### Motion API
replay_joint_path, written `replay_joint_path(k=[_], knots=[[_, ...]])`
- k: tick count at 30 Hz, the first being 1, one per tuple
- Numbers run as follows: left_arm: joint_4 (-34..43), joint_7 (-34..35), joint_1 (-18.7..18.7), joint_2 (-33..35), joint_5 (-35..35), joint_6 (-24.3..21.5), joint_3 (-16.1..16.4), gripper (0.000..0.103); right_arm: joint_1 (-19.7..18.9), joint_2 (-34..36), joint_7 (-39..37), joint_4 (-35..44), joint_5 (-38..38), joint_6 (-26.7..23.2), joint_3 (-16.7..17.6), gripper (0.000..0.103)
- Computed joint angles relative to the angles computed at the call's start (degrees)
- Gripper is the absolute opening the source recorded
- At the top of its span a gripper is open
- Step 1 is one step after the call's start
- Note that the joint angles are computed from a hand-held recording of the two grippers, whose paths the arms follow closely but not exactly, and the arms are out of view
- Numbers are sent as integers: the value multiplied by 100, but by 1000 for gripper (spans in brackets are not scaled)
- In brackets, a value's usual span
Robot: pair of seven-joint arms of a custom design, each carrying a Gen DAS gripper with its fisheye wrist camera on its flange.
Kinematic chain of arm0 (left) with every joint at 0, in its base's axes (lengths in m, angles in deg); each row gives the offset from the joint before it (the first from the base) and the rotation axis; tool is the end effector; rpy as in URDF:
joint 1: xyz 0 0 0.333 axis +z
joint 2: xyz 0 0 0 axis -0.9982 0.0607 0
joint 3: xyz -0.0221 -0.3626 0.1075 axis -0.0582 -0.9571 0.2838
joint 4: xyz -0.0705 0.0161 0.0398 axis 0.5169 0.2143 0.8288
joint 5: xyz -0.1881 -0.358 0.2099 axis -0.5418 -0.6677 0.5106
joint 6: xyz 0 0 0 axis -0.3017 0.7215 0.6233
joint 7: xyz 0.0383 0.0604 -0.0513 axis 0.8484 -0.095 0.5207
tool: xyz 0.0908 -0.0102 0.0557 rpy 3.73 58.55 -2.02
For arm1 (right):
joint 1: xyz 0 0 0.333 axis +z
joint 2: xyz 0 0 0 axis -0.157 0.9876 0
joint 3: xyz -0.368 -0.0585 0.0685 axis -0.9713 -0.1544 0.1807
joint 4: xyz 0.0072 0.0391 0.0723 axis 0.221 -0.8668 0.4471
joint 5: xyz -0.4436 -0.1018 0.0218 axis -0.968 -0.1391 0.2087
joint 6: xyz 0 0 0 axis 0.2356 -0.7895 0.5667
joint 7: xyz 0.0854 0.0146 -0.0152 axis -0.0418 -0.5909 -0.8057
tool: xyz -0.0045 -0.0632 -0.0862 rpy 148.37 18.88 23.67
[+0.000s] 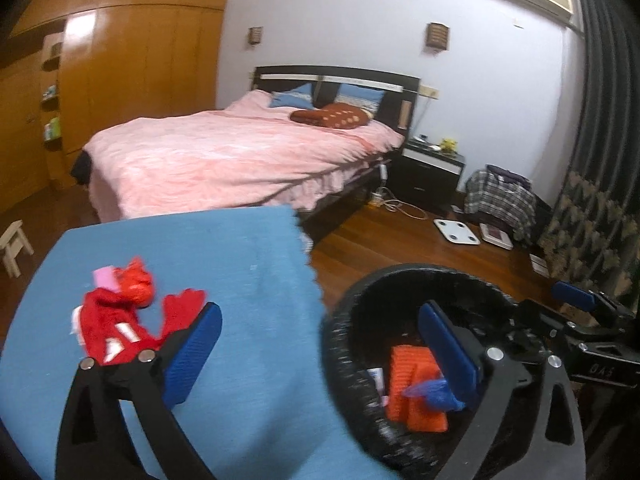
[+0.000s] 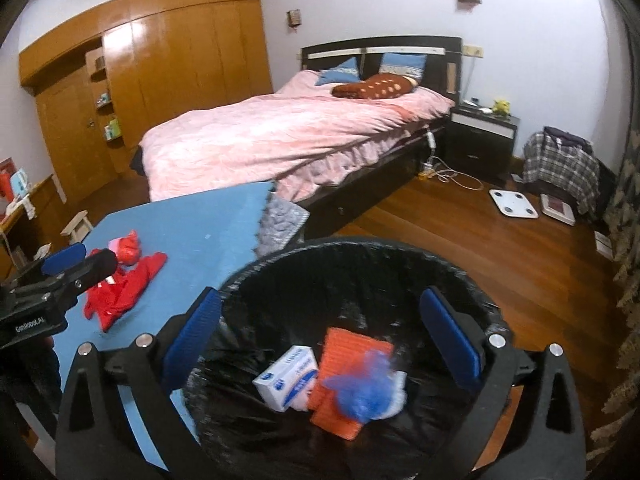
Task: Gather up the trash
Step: 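Open both tools over the bin to drop the bag and box, then move both tools back over the red clothes on the table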
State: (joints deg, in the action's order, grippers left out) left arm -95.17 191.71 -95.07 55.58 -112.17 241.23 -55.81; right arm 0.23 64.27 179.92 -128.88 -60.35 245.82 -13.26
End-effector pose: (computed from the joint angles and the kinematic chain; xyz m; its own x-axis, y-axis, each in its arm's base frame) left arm 0.5405 -0.0046 0.5949 -0.3720 -0.9221 0.1064 -0.5489 0.1261 -0.8263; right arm 0.4910 0.2562 0.5629 -0.0853 -0.9927 -0.0847 -0.5828 0.1187 -0.8039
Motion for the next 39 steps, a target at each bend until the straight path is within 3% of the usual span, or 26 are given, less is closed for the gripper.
replay_joint_path(k=[9,19,33,39], knots=[[-51,-323,374,90,325,355,183,97,401,758,-146,754,-153,112,-54,97],[62,-372,740,430,530,673,393,97,1180,1711,-432,1643,-103,187,-477,97],[367,-194,1386,1097,429,753,233,97,2162,3065,-1355,2875,641,104,-1128,97],[554,-27,1672,1370,230,715,82,96,2398,3520,-1813,3265,1107,58,-1289,97]])
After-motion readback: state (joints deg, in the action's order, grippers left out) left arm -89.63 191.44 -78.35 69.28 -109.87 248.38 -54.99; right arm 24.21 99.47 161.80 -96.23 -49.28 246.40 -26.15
